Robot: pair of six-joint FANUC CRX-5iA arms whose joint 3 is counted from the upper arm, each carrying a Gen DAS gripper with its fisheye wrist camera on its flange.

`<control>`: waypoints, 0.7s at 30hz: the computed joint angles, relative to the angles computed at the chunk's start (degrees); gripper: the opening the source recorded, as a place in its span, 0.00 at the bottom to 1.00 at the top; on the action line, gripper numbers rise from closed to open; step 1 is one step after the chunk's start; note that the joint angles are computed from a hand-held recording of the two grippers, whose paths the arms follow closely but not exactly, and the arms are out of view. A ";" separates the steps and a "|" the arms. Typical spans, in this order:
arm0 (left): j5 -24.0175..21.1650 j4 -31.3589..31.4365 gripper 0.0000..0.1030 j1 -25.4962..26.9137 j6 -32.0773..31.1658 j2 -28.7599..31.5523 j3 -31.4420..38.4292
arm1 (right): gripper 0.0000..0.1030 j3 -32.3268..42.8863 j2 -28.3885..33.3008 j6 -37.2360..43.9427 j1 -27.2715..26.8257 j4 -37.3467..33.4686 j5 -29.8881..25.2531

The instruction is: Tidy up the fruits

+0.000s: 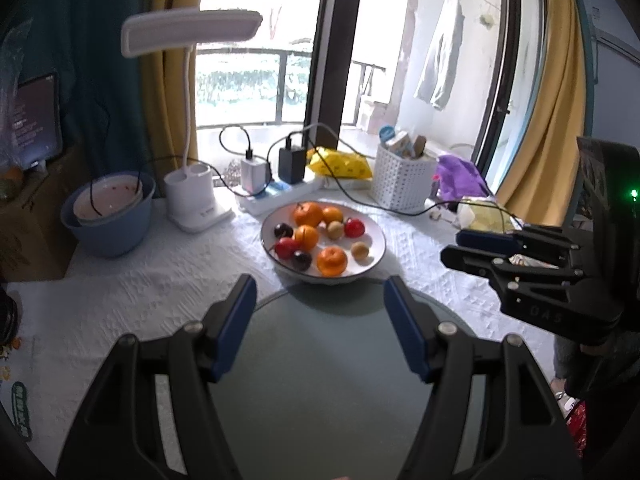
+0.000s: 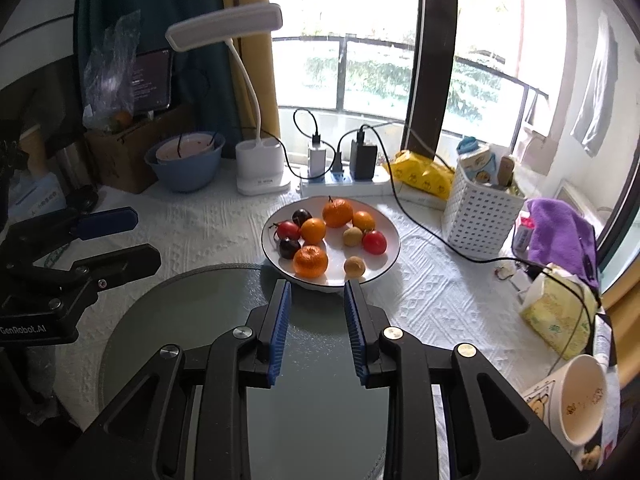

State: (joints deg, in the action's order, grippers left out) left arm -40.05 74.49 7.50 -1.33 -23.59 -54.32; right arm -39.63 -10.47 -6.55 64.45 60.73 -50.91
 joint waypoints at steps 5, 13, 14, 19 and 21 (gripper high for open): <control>-1.57 1.67 0.66 0.82 -0.94 -3.02 -1.01 | 0.39 -0.10 -1.12 -2.03 2.28 1.36 -3.41; -2.92 3.25 0.81 2.31 -1.51 -8.02 -2.54 | 0.39 0.26 -3.65 -6.12 6.11 3.33 -8.71; -3.20 3.52 0.89 2.58 -1.64 -8.42 -2.66 | 0.39 0.38 -3.79 -6.51 6.73 3.70 -9.78; -4.07 5.53 0.93 3.80 -2.42 -11.23 -3.41 | 0.67 1.32 -3.93 -7.31 9.99 5.10 -15.33; -4.11 6.20 0.93 4.15 -2.50 -12.23 -3.69 | 0.83 1.52 -4.02 -7.67 10.86 5.70 -16.74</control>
